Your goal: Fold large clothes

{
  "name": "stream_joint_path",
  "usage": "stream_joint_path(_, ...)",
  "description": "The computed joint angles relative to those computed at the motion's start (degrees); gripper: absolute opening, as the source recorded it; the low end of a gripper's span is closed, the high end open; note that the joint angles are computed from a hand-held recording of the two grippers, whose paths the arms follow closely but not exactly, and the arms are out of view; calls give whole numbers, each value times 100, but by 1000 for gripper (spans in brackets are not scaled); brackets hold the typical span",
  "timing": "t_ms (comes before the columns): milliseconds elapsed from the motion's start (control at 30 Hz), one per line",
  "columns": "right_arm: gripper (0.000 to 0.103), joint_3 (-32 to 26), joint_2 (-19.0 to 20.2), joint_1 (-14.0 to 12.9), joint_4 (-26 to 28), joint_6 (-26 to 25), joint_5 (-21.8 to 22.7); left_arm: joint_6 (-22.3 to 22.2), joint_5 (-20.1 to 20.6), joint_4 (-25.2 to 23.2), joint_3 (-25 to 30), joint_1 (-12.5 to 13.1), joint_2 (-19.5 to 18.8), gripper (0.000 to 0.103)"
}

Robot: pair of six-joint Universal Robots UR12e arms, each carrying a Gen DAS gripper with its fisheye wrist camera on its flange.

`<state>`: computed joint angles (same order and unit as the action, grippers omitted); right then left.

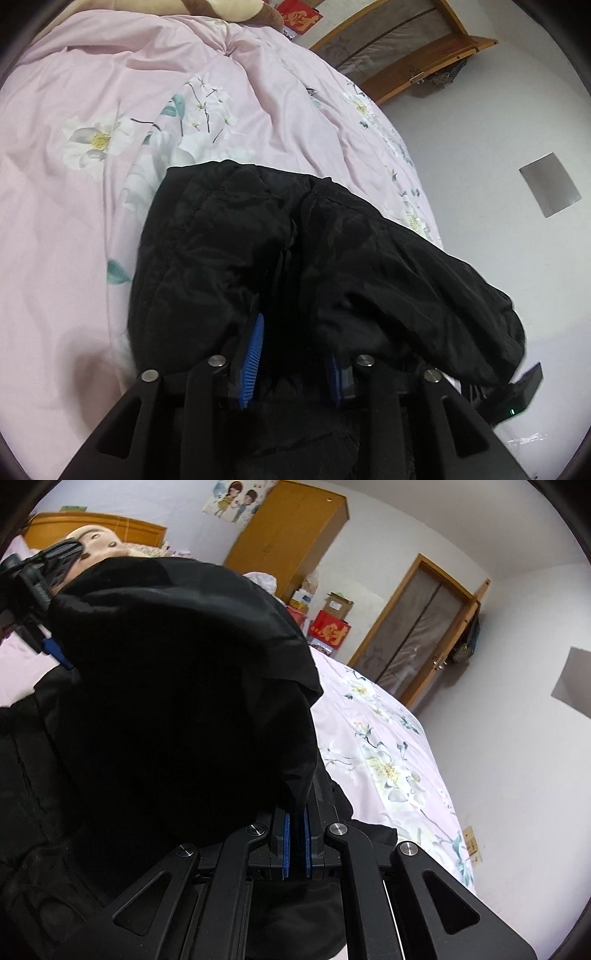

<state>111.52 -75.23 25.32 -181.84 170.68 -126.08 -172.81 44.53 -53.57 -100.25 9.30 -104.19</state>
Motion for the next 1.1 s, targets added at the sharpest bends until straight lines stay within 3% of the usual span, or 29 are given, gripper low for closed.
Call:
stream_joint_path(67,5,-30,6,-16,-10,137,-42,102,-80,-48,-66,108,75,34)
stream_joint_path(133,5,-9,50,37,-227,-104,-240,148,13,-27,-170,230,215,35)
stream_joint_path(200,5,29,149,113,-527,-554,-345,344,168,-12,-225,250,356,42)
stream_joint_path(333,5,132,126,168,-427,-580,-118,723,-394,-188,-292,205,597,64)
stream_joint_path(367,5,157,74,153,-319,-388,-28,843,-554,-415,-249,121,631,70)
stream_joint_path(433,7,252,-47,125,-263,-128,157,1335,-890,-1128,-108,-25,632,71)
stream_joint_path(500,9,330,-167,103,-51,1,244,1798,-918,-1893,97,-222,577,72)
stream_joint_path(533,9,380,-263,74,119,235,333,1925,-929,-2181,173,-305,539,72)
stream_joint_path(600,9,563,-564,-108,376,1077,957,2041,-1092,-2653,250,-465,420,73)
stream_joint_path(767,10,917,-1050,-550,758,2756,2021,654,-1380,-1906,-34,-612,229,76)
stream_joint_path(833,16,1004,-1177,-700,846,2998,2616,409,-1557,-1695,-130,-618,215,78)
stream_joint_path(967,22,1212,-1288,-1005,542,3513,3545,-16,-1653,-1244,-225,-623,196,78)
stream_joint_path(1067,39,1234,-1225,-1200,347,4012,4055,-400,-1630,-1117,-249,-651,194,78)
stream_joint_path(1100,45,1238,-1189,-1266,294,4146,4244,-760,-1693,-806,-317,-648,184,78)
